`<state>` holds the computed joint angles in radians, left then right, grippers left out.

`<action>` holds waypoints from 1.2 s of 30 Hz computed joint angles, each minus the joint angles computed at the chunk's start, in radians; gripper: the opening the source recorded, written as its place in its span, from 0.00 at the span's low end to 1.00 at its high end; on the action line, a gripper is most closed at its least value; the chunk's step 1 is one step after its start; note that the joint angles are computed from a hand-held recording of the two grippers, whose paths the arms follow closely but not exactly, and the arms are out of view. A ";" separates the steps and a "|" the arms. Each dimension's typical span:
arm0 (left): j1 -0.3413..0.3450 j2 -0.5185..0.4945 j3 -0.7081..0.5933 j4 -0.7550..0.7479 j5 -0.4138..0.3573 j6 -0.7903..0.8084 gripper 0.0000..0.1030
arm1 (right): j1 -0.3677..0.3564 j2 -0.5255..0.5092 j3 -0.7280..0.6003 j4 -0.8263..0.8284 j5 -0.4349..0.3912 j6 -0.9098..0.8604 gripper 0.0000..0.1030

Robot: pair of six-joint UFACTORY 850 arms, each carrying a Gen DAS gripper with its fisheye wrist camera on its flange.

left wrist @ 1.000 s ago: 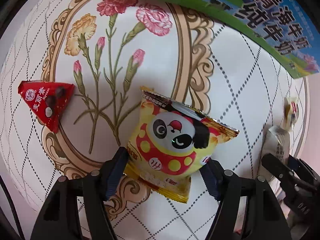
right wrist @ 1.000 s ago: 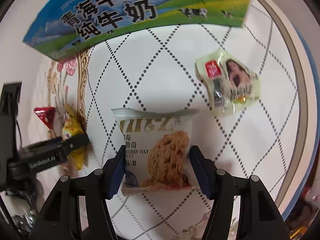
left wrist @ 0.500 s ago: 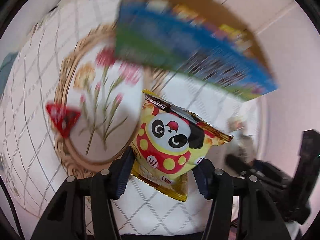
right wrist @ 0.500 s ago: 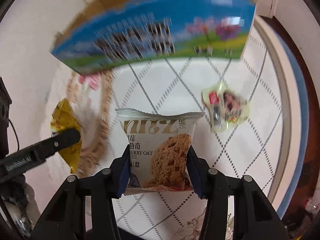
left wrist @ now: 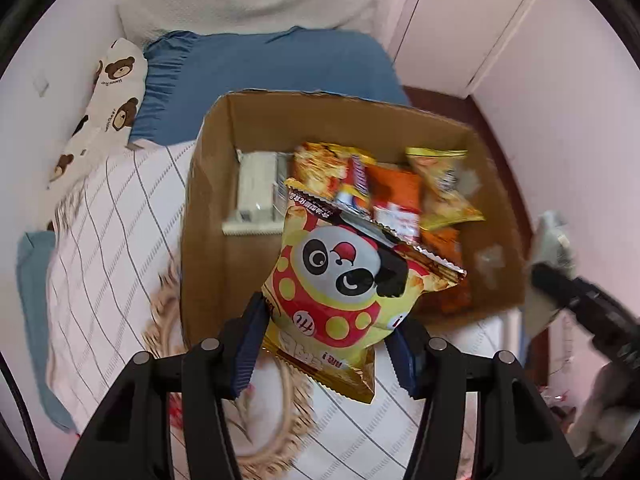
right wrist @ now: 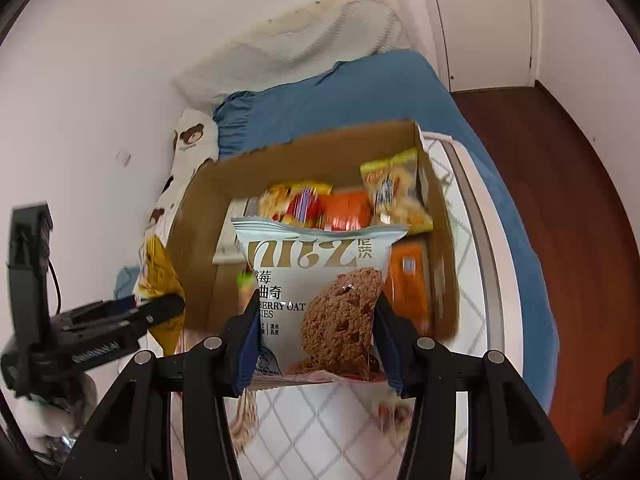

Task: Organize snacks
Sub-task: 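Carry both packs into the box and open both tools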

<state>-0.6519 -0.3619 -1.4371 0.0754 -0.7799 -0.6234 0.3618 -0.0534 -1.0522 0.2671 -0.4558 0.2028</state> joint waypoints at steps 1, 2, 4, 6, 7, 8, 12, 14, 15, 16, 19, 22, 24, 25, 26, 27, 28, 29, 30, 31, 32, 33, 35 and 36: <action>0.014 -0.034 -0.033 -0.011 -0.025 0.015 0.52 | -0.009 -0.039 -0.035 0.011 -0.006 -0.018 0.52; 0.021 -0.054 -0.056 -0.019 -0.045 0.026 0.52 | -0.014 -0.076 -0.068 0.030 -0.016 -0.046 0.52; 0.034 -0.117 -0.111 -0.028 -0.103 0.054 0.52 | -0.014 -0.125 -0.114 0.015 -0.025 -0.041 0.52; 0.043 -0.164 -0.144 -0.022 -0.149 0.060 0.52 | -0.013 -0.189 -0.174 0.009 -0.041 -0.052 0.52; 0.047 -0.179 -0.148 -0.025 -0.157 0.061 0.52 | -0.009 -0.218 -0.204 0.001 -0.051 -0.048 0.52; 0.049 -0.192 -0.155 -0.028 -0.168 0.063 0.52 | -0.008 -0.236 -0.224 -0.001 -0.057 -0.049 0.52; 0.057 -0.213 -0.157 -0.015 -0.170 0.004 0.56 | -0.010 -0.346 -0.342 -0.017 -0.076 -0.029 0.62; 0.057 -0.215 -0.158 0.002 -0.163 -0.022 0.91 | -0.011 -0.364 -0.366 -0.058 -0.068 0.009 1.00; 0.058 -0.212 -0.154 -0.007 -0.147 -0.017 0.94 | -0.014 -0.376 -0.380 -0.057 -0.073 0.010 1.00; 0.057 -0.210 -0.154 -0.008 -0.143 -0.017 0.94 | -0.016 -0.388 -0.396 -0.067 -0.089 0.022 1.00; 0.049 -0.194 -0.146 0.000 -0.125 -0.030 0.94 | -0.021 -0.372 -0.373 -0.080 -0.091 0.011 1.00; 0.042 -0.180 -0.139 0.015 -0.118 -0.050 0.94 | -0.016 -0.337 -0.324 -0.123 -0.102 0.038 1.00; 0.029 -0.165 -0.131 0.047 -0.110 -0.081 0.94 | -0.009 -0.311 -0.291 -0.186 -0.106 0.094 1.00; 0.023 -0.158 -0.127 0.064 -0.107 -0.100 0.94 | -0.005 -0.292 -0.264 -0.221 -0.100 0.125 1.00; 0.016 -0.149 -0.119 0.080 -0.101 -0.119 0.94 | -0.004 -0.275 -0.242 -0.228 -0.093 0.134 1.00; 0.012 -0.138 -0.108 0.090 -0.087 -0.133 0.94 | -0.002 -0.256 -0.216 -0.232 -0.088 0.145 1.00; 0.006 -0.125 -0.095 0.098 -0.073 -0.147 0.94 | 0.000 -0.241 -0.195 -0.238 -0.094 0.154 1.00; -0.002 -0.114 -0.083 0.112 -0.063 -0.167 0.94 | 0.001 -0.231 -0.182 -0.242 -0.095 0.158 1.00; -0.007 -0.104 -0.072 0.124 -0.054 -0.183 0.94 | 0.003 -0.215 -0.163 -0.249 -0.093 0.165 1.00; -0.013 -0.092 -0.059 0.137 -0.044 -0.202 0.94 | 0.005 -0.199 -0.144 -0.261 -0.092 0.176 1.00; -0.017 -0.083 -0.048 0.146 -0.037 -0.216 0.94 | 0.009 -0.185 -0.128 -0.273 -0.090 0.188 1.00; -0.025 -0.071 -0.035 0.160 -0.031 -0.236 0.94 | 0.013 -0.170 -0.113 -0.288 -0.087 0.202 1.00; -0.030 -0.055 -0.017 0.174 -0.017 -0.257 0.94 | 0.026 -0.136 -0.082 -0.351 -0.082 0.255 1.00; -0.037 -0.044 -0.008 0.185 -0.012 -0.272 0.94 | 0.031 -0.126 -0.076 -0.367 -0.082 0.266 1.00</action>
<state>-0.6893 -0.4061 -1.4454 0.2606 -0.7920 -0.8954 0.3924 -0.1794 -1.1277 -0.1001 -0.5377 0.4690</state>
